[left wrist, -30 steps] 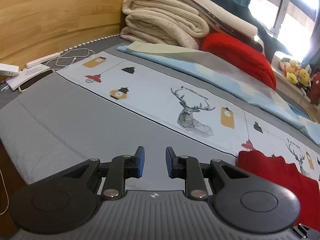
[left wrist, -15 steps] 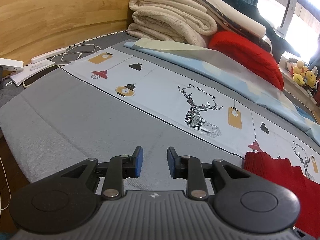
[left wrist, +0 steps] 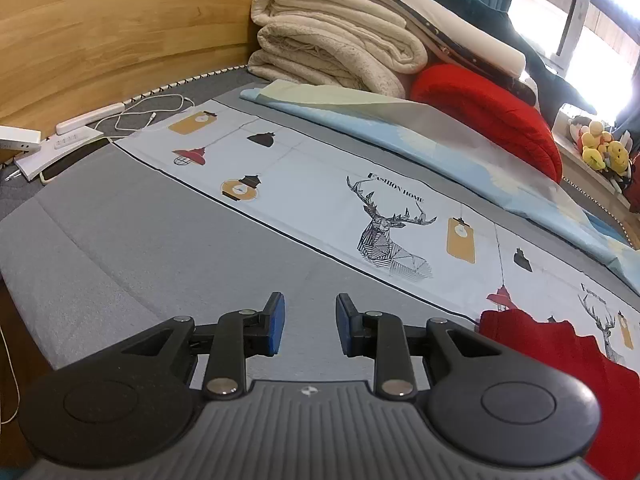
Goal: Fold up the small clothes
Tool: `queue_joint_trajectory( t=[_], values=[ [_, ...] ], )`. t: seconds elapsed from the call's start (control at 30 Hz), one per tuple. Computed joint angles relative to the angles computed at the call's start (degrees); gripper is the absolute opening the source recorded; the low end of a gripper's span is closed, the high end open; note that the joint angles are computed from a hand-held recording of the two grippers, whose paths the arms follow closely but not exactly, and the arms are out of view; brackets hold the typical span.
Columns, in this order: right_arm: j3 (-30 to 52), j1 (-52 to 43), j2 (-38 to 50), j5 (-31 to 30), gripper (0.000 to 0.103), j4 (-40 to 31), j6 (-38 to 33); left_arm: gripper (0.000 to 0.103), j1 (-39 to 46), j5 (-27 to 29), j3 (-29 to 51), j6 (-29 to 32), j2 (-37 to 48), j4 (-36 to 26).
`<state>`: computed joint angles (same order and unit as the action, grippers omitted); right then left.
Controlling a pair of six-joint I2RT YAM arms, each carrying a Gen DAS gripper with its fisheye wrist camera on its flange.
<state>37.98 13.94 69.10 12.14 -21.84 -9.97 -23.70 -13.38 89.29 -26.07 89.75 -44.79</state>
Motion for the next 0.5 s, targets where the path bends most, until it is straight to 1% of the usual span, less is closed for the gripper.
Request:
queue_joint_trajectory(
  t=[0.03,0.07,0.1,0.17,0.2,0.23,0.27,0.33,0.5],
  values=[
    [-0.19,-0.39,-0.19,-0.41,0.065,0.31,-0.46,0.031,-0.17,-0.03,0.32,-0.07,0.01,-0.15],
    [-0.48,-0.63,-0.52,-0.86,0.059,0.63,-1.06,0.031,-0.36,-0.21,0.60,0.05,0.03,-0.10],
    [-0.93,-0.67,-1.17,-1.20,0.056,0.87,-1.75,0.031,-0.62,-0.62,0.77,0.32,-0.04,-0.01],
    [-1.59,-0.67,-2.60,-1.78,0.042,0.92,-2.72,0.032,-0.98,-1.13,1.38,0.25,0.08,-0.51],
    [-1.52,-1.04,-3.06,-2.46,0.038,0.65,-2.89,0.032,-1.11,-1.24,1.47,0.07,0.06,-0.56],
    [-1.14,-1.71,-3.48,-3.40,0.030,0.06,-2.83,0.033,-1.33,-1.56,1.79,-0.15,0.23,-1.00],
    [-0.43,-2.86,-3.76,-4.93,0.025,-0.69,-2.46,0.033,-1.46,-1.67,2.44,-0.47,0.63,-1.59],
    [1.43,-5.62,-4.42,-8.11,0.021,-2.57,-0.87,0.033,-1.78,-1.37,3.72,-1.50,1.18,-2.48],
    [6.61,-15.41,-7.89,-17.66,0.020,-7.07,1.18,0.033,-5.39,-3.66,7.50,-1.31,2.94,-3.71]
  ],
)
